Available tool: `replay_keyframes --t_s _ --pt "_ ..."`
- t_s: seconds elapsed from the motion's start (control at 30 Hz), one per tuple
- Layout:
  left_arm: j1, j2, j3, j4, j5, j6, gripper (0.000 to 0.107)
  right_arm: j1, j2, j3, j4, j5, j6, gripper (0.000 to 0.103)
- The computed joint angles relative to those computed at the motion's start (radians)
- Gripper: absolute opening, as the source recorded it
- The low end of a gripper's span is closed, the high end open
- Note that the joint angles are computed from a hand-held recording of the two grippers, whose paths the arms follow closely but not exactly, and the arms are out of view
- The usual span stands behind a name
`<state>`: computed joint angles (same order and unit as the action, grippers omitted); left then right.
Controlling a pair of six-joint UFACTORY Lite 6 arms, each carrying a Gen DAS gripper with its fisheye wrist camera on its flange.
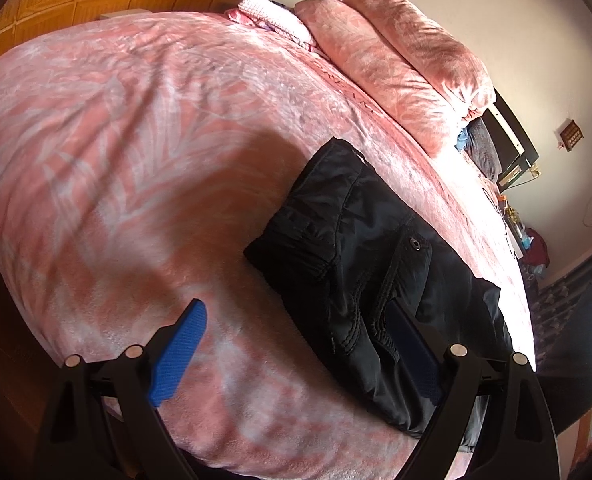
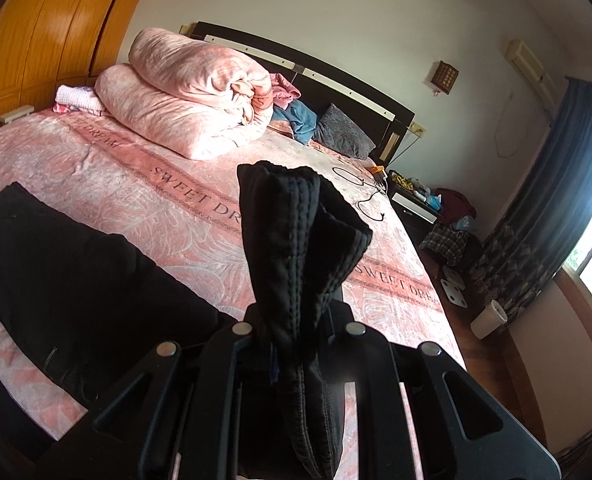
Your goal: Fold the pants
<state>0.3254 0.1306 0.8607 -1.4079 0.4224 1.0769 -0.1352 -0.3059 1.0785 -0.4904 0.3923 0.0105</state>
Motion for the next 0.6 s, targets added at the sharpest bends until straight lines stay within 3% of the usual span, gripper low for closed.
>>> replay_keyframes --t_s 0.47,0.6 --pt "0.032 0.011 -0.001 -0.029 0.032 0.038 0.091 0.272 0.025 -0.127 -0.710 0.121 0.622 0.012" --pt "0.042 0.008 -0.007 -0.041 0.043 0.050 0.091 0.328 0.041 -0.161 -0.820 0.167 0.705 0.012"
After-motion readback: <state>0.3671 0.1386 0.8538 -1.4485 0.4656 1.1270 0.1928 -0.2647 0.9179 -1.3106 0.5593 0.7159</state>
